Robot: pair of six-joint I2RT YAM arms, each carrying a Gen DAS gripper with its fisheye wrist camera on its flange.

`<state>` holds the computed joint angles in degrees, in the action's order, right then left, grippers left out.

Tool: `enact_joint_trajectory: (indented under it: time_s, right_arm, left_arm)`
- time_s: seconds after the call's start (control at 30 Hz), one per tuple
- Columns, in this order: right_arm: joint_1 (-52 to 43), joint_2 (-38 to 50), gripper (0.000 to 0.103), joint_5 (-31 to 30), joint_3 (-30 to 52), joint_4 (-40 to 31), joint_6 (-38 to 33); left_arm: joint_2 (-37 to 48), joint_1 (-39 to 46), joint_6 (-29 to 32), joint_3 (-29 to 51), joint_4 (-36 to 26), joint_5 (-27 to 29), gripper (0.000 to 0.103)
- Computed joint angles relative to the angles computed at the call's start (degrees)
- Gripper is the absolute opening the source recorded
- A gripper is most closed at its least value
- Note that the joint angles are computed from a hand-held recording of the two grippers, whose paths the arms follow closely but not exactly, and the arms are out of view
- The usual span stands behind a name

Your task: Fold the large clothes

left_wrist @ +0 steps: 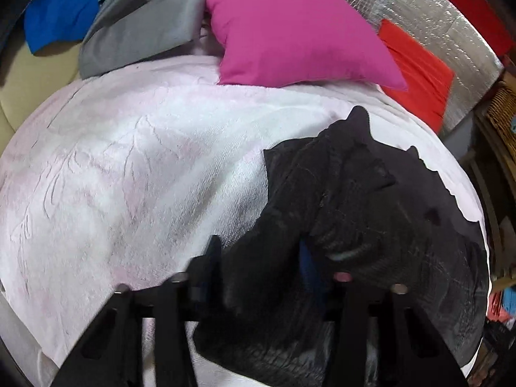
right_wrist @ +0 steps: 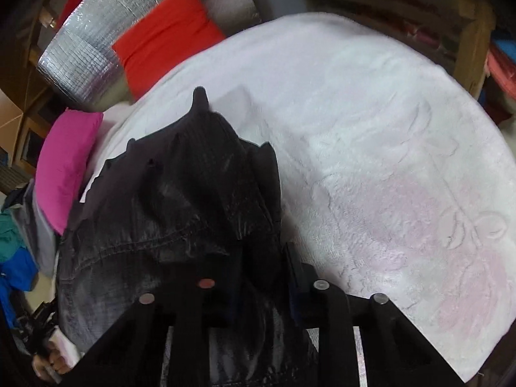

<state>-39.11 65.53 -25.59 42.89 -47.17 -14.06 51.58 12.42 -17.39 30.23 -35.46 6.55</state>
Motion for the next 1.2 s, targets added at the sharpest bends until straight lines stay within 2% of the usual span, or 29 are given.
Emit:
enact_joint_trajectory:
  time_s: [0.07,0.13,0.2,0.23,0.33,0.4,0.43,0.47,0.5,0.53,0.57,0.63,0.77,0.97,1.07,1.1,1.2]
  right_arm:
    - [-1.11,-5.14,0.015,-1.51,-0.79,0.07,0.67]
    - [-2.52,-7.26,0.015,-2.89,-1.18,0.16,1.17]
    - [-0.9,-5.22,0.015,-0.45,-2.11,2.01,2.55]
    - [0.99,-1.56,0.015,1.79,-2.5,3.0,2.81]
    - [1.82,-0.9,0.019,2.35,-2.61,3.34,3.61]
    - [0.36,-2.41,0.02,0.58,-1.86,2.27,2.84]
    - [-1.12,-1.92,0.026,-0.91,-1.06,1.38,2.22]
    - [-3.1,-0.62,0.03,-2.95,-0.11,0.47,1.75]
    - [-4.47,-0.3,0.041,-4.26,0.31,-0.45,1.75]
    - [-6.85,1.28,0.054,-6.6,1.26,-1.11,1.82]
    - [-8.49,2.43,0.058,-8.39,1.81,-1.18,2.01]
    - [-11.02,4.86,0.06,-11.4,3.35,-1.99,1.82]
    - [-12.69,9.32,0.066,-14.69,5.63,-4.52,2.0]
    - [-9.84,19.62,0.071,-15.73,8.87,-5.57,2.74]
    - [-10.71,24.74,0.075,-17.84,10.91,-7.13,-0.35]
    - [-11.31,25.93,0.079,-19.64,11.47,-7.85,-1.65]
    - [-11.61,28.73,0.08,-22.5,12.58,-10.35,-5.57]
  left_arm:
    - [-2.03,1.68,1.42,-0.73,-0.17,1.8,0.033]
    - [-3.1,1.32,2.28,-1.34,0.09,1.15,0.032]
    - [-2.57,0.29,1.84,-1.64,0.3,0.15,0.033]
    - [-1.16,0.46,1.91,-1.74,0.67,0.28,0.033]
    - [1.79,3.02,2.82,-0.99,0.22,3.01,0.039]
    - [2.45,8.05,4.04,0.53,-1.88,8.44,0.045]
    - [3.66,11.61,5.39,2.03,-3.57,12.24,0.048]
    - [4.43,13.77,6.41,3.0,-4.64,14.43,0.058]
    - [5.09,15.79,7.05,3.91,-5.42,16.42,0.068]
    - [5.55,17.95,7.54,4.71,-5.75,18.03,0.07]
    - [5.58,19.06,7.49,5.06,-5.62,18.71,0.071]
    - [5.71,19.82,6.52,5.47,-4.38,19.05,0.072]
    - [11.49,16.77,4.82,7.63,-2.42,19.24,0.082]
    - [22.04,12.36,3.91,9.33,-2.3,21.9,0.082]
    - [24.12,12.07,3.4,8.92,-0.96,22.72,0.084]
    - [24.03,12.24,3.62,8.73,-0.76,23.7,0.084]
    - [24.94,12.69,4.73,8.02,-0.49,28.51,0.083]
